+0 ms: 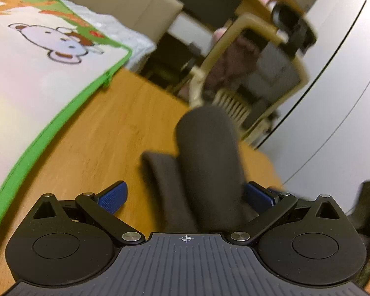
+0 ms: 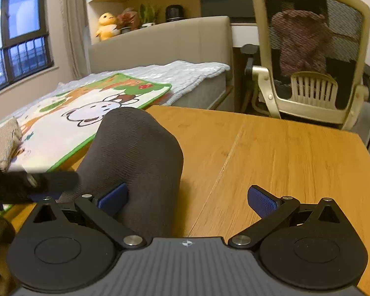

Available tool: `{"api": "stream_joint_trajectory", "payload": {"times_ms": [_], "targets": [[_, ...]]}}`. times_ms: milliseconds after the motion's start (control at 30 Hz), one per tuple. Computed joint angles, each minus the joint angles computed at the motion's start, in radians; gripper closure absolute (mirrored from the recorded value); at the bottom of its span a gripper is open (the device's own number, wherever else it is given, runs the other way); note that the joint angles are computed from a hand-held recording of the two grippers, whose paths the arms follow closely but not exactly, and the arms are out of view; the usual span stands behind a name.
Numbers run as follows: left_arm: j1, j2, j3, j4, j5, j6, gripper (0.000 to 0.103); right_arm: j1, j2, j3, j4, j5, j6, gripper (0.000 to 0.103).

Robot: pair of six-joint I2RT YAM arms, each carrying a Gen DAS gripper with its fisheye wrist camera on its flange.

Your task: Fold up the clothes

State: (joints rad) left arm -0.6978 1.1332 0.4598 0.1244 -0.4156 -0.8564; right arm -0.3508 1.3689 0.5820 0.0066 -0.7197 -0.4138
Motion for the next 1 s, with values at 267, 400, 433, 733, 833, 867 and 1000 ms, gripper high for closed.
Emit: {"api": "stream_joint_trajectory", "payload": {"times_ms": [267,400,433,733,833,867,1000], "targets": [[-0.042,0.040,0.041,-0.046,-0.076,0.018,0.000,-0.078,-0.004,0.005,-0.046,-0.091,0.015,0.000],[-0.049,0.054,0.055,-0.058,-0.087,0.022,0.000,-0.050,0.001,0.024,-0.083,-0.043,0.000,0.000],[-0.050,0.057,0.058,-0.061,-0.088,0.022,0.000,-0.045,0.003,0.031,-0.091,-0.037,0.001,0.000],[-0.053,0.063,0.062,-0.066,-0.092,0.025,0.000,0.192,0.092,0.193,0.033,0.125,0.112,0.000],[-0.052,0.065,0.063,-0.066,-0.090,0.026,0.000,0.277,0.212,0.294,-0.049,0.217,0.049,0.000],[-0.052,0.067,0.064,-0.067,-0.091,0.027,0.000,0.288,0.228,0.301,-0.037,0.232,0.057,0.000],[-0.054,0.064,0.062,-0.066,-0.090,0.027,0.000,0.291,0.186,0.261,-0.006,0.252,0.065,0.000]]}}
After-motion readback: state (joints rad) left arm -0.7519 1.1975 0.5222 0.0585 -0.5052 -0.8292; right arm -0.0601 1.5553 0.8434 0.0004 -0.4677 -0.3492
